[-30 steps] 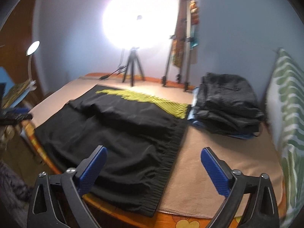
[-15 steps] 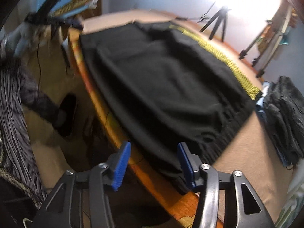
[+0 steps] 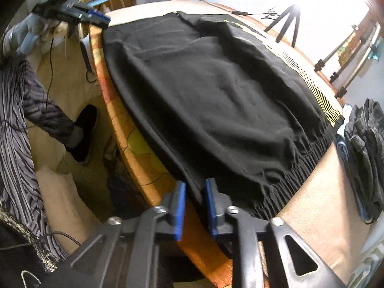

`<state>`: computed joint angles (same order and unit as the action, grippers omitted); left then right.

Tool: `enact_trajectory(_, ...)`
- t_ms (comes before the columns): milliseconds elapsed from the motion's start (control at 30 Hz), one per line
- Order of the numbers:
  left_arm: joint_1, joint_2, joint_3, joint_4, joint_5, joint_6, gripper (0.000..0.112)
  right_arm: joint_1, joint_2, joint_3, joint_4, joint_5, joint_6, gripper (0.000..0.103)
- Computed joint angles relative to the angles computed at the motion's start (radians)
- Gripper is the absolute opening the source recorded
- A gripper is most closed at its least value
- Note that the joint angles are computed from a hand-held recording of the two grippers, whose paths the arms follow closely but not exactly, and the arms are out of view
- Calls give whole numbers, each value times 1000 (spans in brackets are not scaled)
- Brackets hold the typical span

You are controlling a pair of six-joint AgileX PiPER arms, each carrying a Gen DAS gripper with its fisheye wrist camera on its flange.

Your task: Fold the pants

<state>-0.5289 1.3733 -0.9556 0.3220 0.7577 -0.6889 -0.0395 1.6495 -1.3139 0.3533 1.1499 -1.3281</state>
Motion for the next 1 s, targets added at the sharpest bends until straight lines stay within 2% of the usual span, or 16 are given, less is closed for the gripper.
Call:
enact_trajectory(100, -43, 15, -13, 42, 25, 21, 57, -19, 15, -48, 46, 18, 10, 5)
enact_trajectory(233, -84, 50, -30, 78, 56, 46, 57, -27, 45, -114, 85, 21, 45, 3)
enact_trajectory(367, -85, 88, -33, 97, 53, 60, 57, -29, 85, -176, 112, 21, 84, 2)
enact_trajectory(633, -98, 151, -54, 232, 93, -5, 57, -53, 144, -279, 148, 43, 160, 0)
enact_trajectory(833, -44, 137, -21, 222, 60, 35, 57, -54, 136, -259, 148, 34, 144, 0)
enact_trajectory(1000, 4, 87, 14, 111, 28, 139, 57, -54, 158, -284, 144, 38, 169, 0)
